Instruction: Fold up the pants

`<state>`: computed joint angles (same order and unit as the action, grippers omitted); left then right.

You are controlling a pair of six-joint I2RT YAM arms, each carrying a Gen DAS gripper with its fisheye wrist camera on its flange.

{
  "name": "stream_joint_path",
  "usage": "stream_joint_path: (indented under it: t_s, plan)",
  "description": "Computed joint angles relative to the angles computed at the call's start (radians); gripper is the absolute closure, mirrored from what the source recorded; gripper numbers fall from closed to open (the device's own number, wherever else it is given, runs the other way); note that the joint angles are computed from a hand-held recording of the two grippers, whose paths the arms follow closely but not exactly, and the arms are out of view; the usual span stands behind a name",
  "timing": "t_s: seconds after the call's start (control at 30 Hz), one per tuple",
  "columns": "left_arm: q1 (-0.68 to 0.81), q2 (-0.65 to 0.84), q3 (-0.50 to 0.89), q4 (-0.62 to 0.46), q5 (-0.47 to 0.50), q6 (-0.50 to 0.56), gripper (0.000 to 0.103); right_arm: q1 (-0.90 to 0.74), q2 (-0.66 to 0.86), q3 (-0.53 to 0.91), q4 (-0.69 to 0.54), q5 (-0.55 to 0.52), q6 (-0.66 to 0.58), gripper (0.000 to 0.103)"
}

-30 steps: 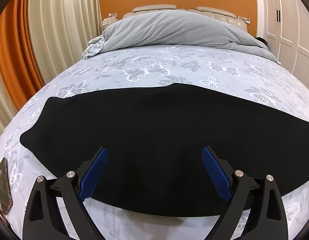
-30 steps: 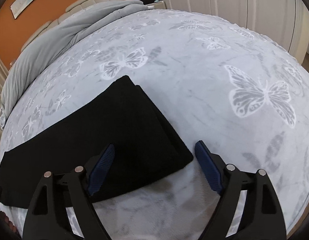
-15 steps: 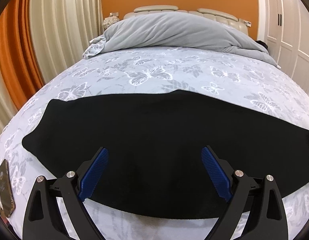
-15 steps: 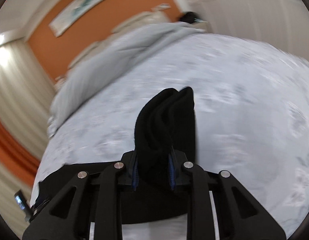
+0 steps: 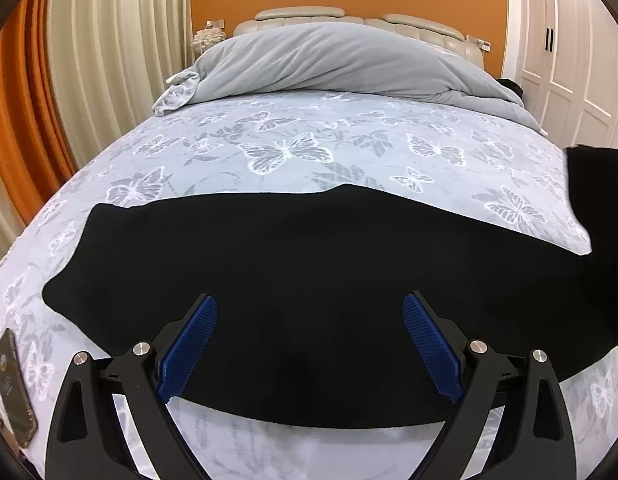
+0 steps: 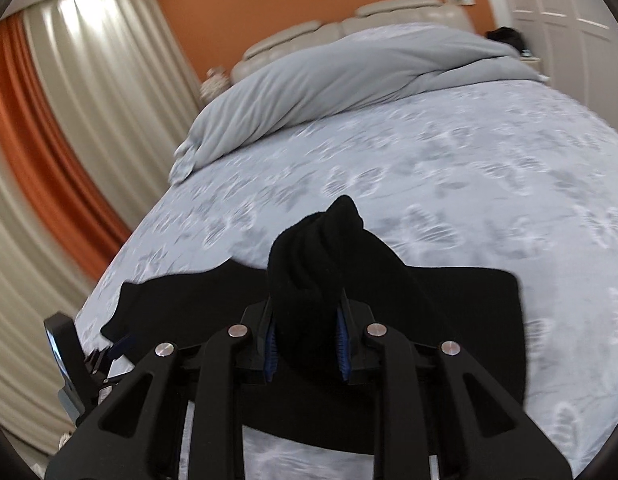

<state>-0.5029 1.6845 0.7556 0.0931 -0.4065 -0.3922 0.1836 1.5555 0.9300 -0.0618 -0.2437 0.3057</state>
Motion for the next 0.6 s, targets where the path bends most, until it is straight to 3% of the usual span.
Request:
stream_joint_path:
  t_s: [0.27,0.43,0.53,0.6]
  plan:
    - [0.077,-0.018,0.019,-0.078,0.059,0.001,0.011,0.238,0.304,0.169,-0.042,0.116,0.015,0.081]
    - [0.146,-0.01,0.042,-0.133,0.113,0.005,0.011,0.31,0.44,0.185,-0.012,0.183,-0.001,0.079]
    - [0.186,-0.006,0.048,-0.141,0.154,-0.004,0.011,0.336,0.421,0.185,-0.035,0.205,-0.041,0.064]
    - [0.202,-0.007,0.046,-0.139,0.169,-0.007,0.011,0.341,0.366,0.158,-0.055,0.187,-0.056,0.042]
